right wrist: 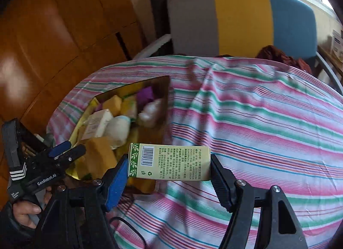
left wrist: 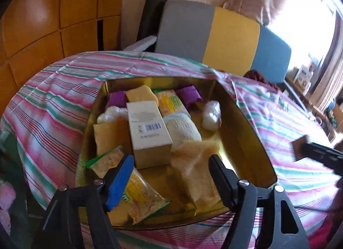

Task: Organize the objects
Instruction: 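Lower the green-white box into the gold tray and open the right tool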

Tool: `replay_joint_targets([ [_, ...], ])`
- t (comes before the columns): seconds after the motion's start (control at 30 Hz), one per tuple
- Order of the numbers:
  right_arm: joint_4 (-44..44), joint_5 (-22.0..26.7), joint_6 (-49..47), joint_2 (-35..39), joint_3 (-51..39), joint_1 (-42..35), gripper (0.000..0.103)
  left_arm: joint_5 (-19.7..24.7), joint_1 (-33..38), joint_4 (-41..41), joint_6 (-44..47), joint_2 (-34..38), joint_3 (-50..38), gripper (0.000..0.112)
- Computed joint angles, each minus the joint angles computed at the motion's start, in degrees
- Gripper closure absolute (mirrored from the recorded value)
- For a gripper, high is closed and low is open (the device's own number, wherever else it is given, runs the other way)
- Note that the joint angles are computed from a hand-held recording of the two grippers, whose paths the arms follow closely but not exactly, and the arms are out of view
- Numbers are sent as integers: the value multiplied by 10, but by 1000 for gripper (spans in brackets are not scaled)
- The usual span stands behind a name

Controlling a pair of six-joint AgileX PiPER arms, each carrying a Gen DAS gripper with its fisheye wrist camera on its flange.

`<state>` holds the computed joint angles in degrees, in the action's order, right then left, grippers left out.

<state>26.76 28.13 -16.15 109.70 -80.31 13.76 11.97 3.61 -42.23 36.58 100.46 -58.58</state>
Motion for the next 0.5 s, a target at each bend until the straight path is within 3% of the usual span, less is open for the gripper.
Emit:
replay_joint_targets([
  [0.23, -96, 76, 98, 147, -208, 72, 29, 0, 44, -118, 113, -38, 30, 35],
  [0.37, -158, 144, 158, 239, -341, 90, 29, -10, 58, -103, 94, -41, 38, 32],
  [0.5, -187, 152, 190, 267, -374, 93, 25, -22, 65, -83, 73, -40, 41, 28],
])
